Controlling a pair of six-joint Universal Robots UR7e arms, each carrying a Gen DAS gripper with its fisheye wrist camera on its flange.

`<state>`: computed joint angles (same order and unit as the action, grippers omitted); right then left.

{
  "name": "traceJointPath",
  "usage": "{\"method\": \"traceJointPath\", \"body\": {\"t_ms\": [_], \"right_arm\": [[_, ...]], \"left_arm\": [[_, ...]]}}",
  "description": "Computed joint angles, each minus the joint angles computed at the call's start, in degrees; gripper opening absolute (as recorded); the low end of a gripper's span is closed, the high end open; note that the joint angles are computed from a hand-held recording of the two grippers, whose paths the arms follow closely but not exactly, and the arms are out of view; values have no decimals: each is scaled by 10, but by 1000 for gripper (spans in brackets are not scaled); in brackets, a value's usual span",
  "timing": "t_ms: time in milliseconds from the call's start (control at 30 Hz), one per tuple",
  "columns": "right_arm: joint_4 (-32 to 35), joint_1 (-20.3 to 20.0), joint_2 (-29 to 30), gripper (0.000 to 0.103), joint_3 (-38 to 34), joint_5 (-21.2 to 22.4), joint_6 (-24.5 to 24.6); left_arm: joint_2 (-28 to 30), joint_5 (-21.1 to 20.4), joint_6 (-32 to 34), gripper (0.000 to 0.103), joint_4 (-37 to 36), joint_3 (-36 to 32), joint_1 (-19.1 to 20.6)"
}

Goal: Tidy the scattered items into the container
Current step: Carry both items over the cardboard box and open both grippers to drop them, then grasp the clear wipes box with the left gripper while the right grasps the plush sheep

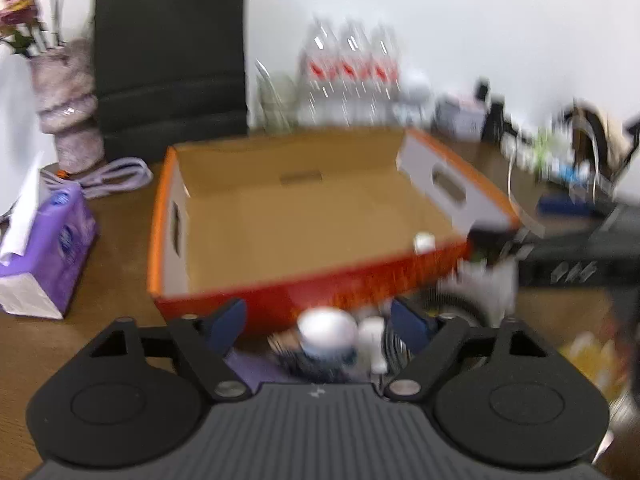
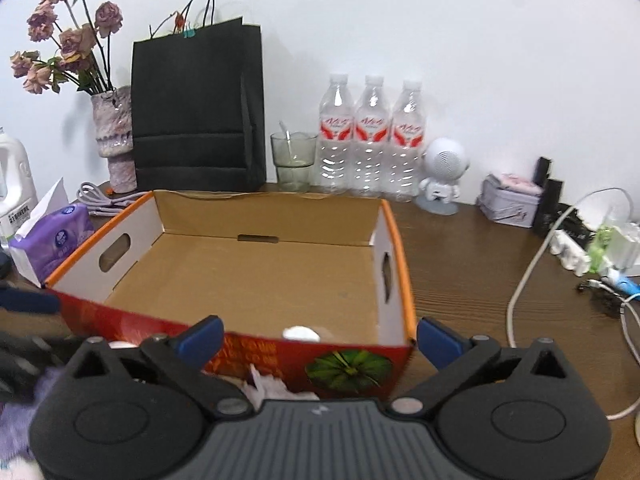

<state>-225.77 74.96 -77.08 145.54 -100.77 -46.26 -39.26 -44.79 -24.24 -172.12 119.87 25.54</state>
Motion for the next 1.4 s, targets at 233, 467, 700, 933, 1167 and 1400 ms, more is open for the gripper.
{"method": "traceJointPath", "body": {"t_ms": [233,467,700,933,1167,1400], "right_arm": [[7,-29,-54,103,44,50,-3],[14,-47,-63,103,41,67,0],[43,-24,-31,103,-15,36,36],[94,26,19,103,-100,-47,50],[97,28,33,103,-104,-52,51],[52,0,-33,103,-16,23,9]], "left_arm": [[30,8,-50,41,-2,-13,17],[-21,-5,2,41,-110,18,-11],[10,33,-15,41,-24,-84,38],[40,35,-28,41,46,-133,76],[31,49,-25,100,31,-104,68],[-39,73,-47,103,-104,39,-11]]}}
